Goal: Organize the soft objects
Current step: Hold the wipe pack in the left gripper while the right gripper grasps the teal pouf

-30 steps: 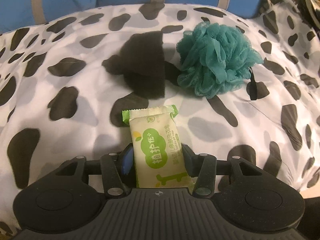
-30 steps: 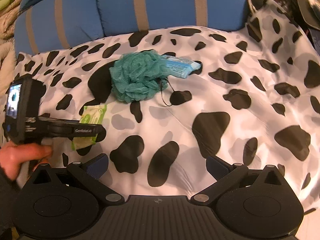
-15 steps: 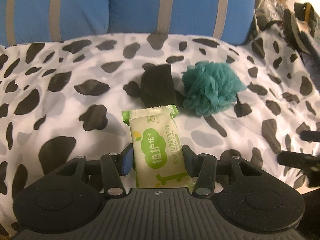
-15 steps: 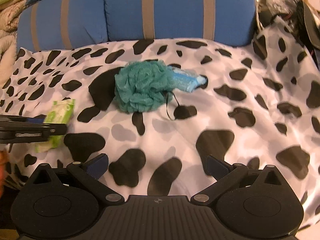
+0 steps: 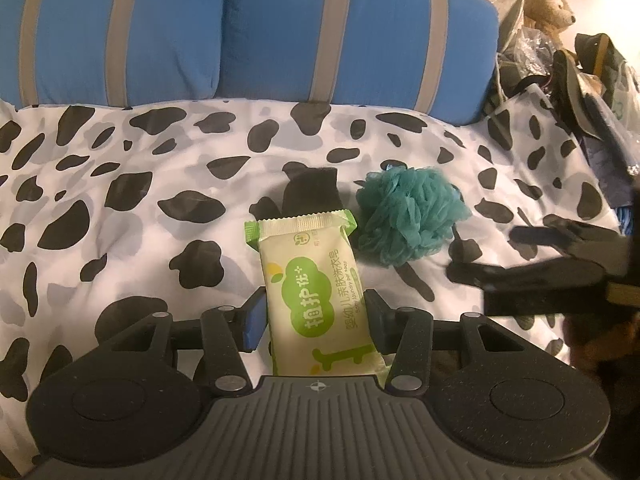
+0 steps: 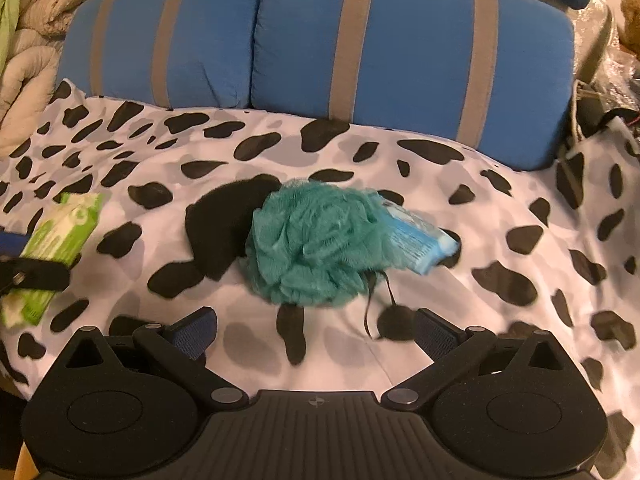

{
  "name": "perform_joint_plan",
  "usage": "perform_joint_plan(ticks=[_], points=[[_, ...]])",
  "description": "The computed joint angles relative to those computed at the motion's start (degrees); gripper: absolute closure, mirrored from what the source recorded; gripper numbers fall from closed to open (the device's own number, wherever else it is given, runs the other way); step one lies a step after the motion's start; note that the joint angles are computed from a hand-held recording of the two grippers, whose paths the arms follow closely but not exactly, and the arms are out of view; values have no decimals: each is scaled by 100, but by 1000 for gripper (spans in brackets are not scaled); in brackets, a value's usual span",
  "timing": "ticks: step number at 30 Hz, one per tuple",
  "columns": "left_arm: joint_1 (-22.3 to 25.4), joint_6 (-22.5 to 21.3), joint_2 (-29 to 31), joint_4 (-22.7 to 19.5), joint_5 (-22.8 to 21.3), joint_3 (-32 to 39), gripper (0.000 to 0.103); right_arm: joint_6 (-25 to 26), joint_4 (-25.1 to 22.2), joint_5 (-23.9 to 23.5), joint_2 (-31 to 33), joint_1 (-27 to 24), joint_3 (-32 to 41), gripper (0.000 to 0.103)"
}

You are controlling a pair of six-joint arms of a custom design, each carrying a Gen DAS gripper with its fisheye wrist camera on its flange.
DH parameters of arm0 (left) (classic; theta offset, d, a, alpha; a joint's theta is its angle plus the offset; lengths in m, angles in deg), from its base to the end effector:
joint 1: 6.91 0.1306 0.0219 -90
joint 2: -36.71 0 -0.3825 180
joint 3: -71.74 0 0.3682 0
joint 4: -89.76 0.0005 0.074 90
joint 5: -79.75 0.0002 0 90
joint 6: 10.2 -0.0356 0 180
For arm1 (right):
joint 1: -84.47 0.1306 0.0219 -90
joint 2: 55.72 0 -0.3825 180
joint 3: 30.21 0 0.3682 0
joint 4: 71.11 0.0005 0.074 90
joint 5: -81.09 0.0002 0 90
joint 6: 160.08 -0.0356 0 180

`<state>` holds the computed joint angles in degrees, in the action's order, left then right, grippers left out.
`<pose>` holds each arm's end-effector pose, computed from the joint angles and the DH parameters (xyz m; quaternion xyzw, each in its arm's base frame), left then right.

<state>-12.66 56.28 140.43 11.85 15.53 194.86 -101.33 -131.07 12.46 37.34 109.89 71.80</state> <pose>0.5109 -0.0675 0.5339 0.2956 0.8925 -0.1713 0.2945 0.4333 0.1910 0.4864 0.1089 0.9220 0.0018 0.3716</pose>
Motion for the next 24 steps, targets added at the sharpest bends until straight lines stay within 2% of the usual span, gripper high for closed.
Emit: perform_joint_plan(ticks=[4,13,20,24], points=[[18,37,44,-66,77,95,54,289,371,-35,123,-134,2,0],[8,32,173,-252,115,269,54,653,756,-248,484,-451,249,0],[21,26,211,-311,154,314,54,661,773,-461,894,-647,507,0],[25,60,265,-329,123,368,54,635,831,-739,1145,-748,597,0]])
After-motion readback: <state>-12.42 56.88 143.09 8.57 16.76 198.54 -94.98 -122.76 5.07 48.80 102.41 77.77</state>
